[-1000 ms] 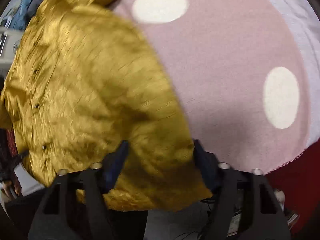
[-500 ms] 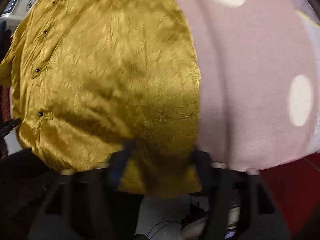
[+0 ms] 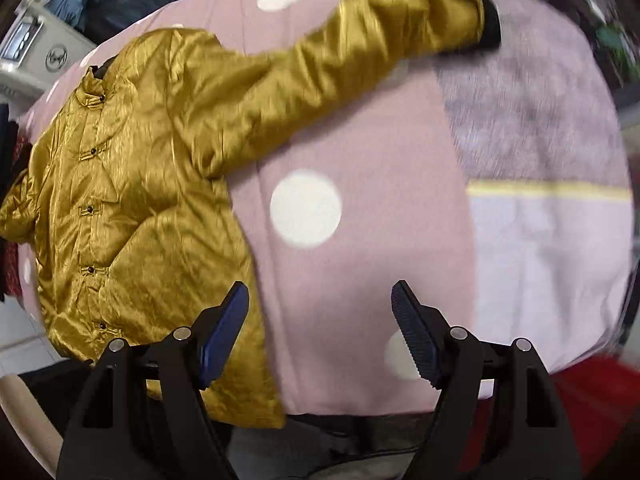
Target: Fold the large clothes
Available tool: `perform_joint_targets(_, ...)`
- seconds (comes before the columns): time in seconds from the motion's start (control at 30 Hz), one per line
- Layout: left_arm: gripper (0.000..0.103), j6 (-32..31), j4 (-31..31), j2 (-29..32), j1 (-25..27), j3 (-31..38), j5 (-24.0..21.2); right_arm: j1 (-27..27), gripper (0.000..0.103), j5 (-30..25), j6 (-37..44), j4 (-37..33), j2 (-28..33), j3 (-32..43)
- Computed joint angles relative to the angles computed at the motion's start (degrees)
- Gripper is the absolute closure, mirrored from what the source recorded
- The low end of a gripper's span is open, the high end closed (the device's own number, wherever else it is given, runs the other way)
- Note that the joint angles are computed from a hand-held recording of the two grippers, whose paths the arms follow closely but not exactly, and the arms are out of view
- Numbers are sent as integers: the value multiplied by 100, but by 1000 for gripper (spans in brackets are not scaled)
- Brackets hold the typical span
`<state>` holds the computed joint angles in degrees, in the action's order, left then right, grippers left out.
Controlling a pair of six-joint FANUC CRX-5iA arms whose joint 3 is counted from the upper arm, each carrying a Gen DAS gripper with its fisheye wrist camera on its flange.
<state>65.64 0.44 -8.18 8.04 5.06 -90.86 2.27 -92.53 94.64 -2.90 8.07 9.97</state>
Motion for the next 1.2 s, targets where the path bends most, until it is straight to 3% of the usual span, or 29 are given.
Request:
perform_joint_targets(0.1, 13, -301, -335, 910, -263, 1283, -803, 241, 29, -722, 298, 279, 840, 1267)
perform_joint_targets(0.17, 7, -776, -649, 1530, -520, 2270, -1287, 431, 29, -1140, 710, 426, 1364, 2151)
perform_joint_targets(0.23, 6, -1054, -805, 2009, -755, 2848, -1345, 706, 28, -1119, 976, 458, 1827, 2882)
perform_joint_targets(0.3, 6, -1148, -888, 2470, -1005, 3209, -942, 969, 24, -635, 1121, 335, 2333, 3564)
perform_joint_targets(0.37, 6, -815, -935, 2987, -1213, 3464, -309, 1143, 24, -405, 922, 154, 2942, 4336)
perform_joint_targets(0.43, 6, -97, -672, 3441, -1235, 3615, 225, 1162, 24, -488, 584, -422, 3520, 5227)
perform_joint_targets(0.53, 7, 929, 55, 3932, -1068, 3551, 613, 1086, 24, -890, -64, -1609, 4336, 6434)
perform_joint_targets(0.57, 7, 1159, 163, 4053, -1049, 3519, 657, 1136, 24, -1040, -177, -1715, 4558, 6688)
perform_joint_targets(0.77, 7, 1708, 184, 4351, -1022, 3100, 820, 1490, 24, -614, -263, -1481, 4596, 5829)
perform_joint_targets(0.87, 7, 1867, 68, 4415, -1046, 2936, 888, 1579, 24, -130, -435, -1593, 4360, 4977)
perform_joint_targets(1.0, 7, 1695, 177, 4606, -1131, 2714, 729, 1929, 24, 814, -82, -1032, 3762, 3591)
perform_joint_targets(1.03, 6, 1688, -96, 4469, -1273, 2531, 994, 1978, 29, 1067, 43, -942, 3594, 3302)
perform_joint_targets(1.1, 9, 1635, -122, 4340, -1351, 2333, 1253, 1972, 52, 1202, 153, -918, 3433, 3083)
perform_joint_targets(1.13, 20, 1647, -43, 4331, -1345, 2336, 1235, 1901, 71, 1196, 205, -1087, 3378, 3058)
perform_joint_targets(1.17, 37, 1617, 35, 4310, -1336, 2336, 1224, 1804, 85, 1191, 261, -1319, 3300, 3023)
perform_joint_targets(1.2, 45, 1535, 95, 4284, -1335, 2346, 1196, 1726, 87, 1288, 287, -1471, 3167, 2900)
